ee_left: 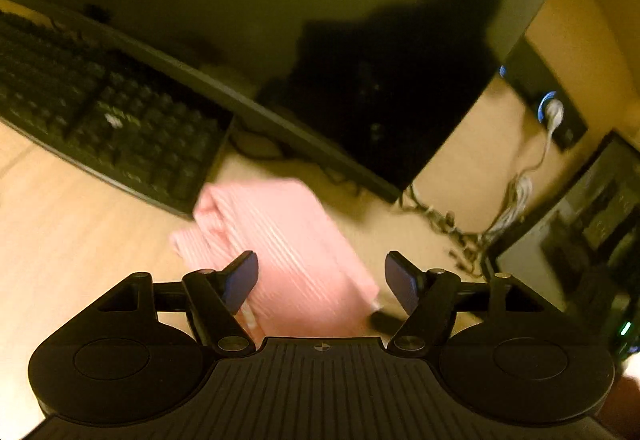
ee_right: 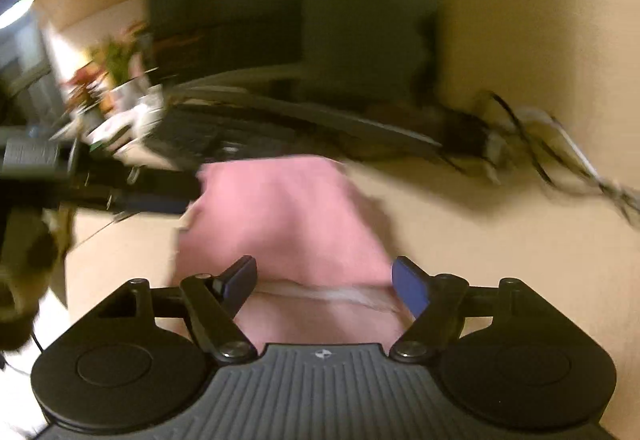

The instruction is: Fold clothes

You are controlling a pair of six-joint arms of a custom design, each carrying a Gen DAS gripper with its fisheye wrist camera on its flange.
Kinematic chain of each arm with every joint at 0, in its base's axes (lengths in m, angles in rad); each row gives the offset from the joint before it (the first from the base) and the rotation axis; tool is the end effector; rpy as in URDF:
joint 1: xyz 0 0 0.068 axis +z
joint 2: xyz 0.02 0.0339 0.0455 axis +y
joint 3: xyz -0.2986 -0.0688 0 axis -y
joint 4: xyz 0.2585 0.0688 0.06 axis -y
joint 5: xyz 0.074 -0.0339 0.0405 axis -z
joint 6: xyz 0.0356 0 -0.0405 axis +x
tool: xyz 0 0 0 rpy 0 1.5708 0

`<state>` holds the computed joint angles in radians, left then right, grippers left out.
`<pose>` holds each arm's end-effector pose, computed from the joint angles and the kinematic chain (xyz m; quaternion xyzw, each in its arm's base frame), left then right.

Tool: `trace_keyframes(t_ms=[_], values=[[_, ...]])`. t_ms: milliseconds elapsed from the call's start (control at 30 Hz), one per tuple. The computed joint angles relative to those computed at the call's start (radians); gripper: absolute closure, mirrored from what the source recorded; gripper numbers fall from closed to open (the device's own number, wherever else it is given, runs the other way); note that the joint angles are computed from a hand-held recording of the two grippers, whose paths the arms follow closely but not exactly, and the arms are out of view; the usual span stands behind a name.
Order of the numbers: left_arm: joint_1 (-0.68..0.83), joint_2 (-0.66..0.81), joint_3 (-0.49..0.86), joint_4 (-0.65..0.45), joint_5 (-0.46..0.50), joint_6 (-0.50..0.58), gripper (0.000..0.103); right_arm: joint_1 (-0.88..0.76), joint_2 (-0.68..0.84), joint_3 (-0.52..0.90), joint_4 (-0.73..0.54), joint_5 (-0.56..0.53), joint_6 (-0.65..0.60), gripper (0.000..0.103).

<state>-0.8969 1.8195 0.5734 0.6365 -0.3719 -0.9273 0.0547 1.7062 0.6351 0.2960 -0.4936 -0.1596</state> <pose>0.2102 -0.2425 0.1157 -0.0987 0.8700 -0.2589 0.4077 0.3107 0.0339 0.1375 -0.1897 0.8787 0.2052 0.3870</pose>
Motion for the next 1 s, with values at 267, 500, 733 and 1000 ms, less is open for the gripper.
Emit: trace_keyframes(t_ms=[267, 500, 733, 1000], values=[[0.072, 0.127, 0.033, -0.045, 0.097, -0.018, 0.032, 0.07, 0.108, 0.025, -0.003, -0.001, 0.099, 0.037], [0.074, -0.077, -0.115, 0.051, 0.065, 0.098, 0.022, 0.078, -0.08, -0.056, 0.013, 0.117, -0.104, 0.02], [0.197, 0.087, 0.067, 0.043, 0.184, 0.166, 0.019, 0.215, 0.029, -0.02, 0.117, 0.13, -0.12, 0.019], [0.214, 0.176, 0.177, -0.111, 0.204, 0.234, 0.019, 0.246, 0.069, -0.024, 0.144, 0.199, -0.097, 0.013]])
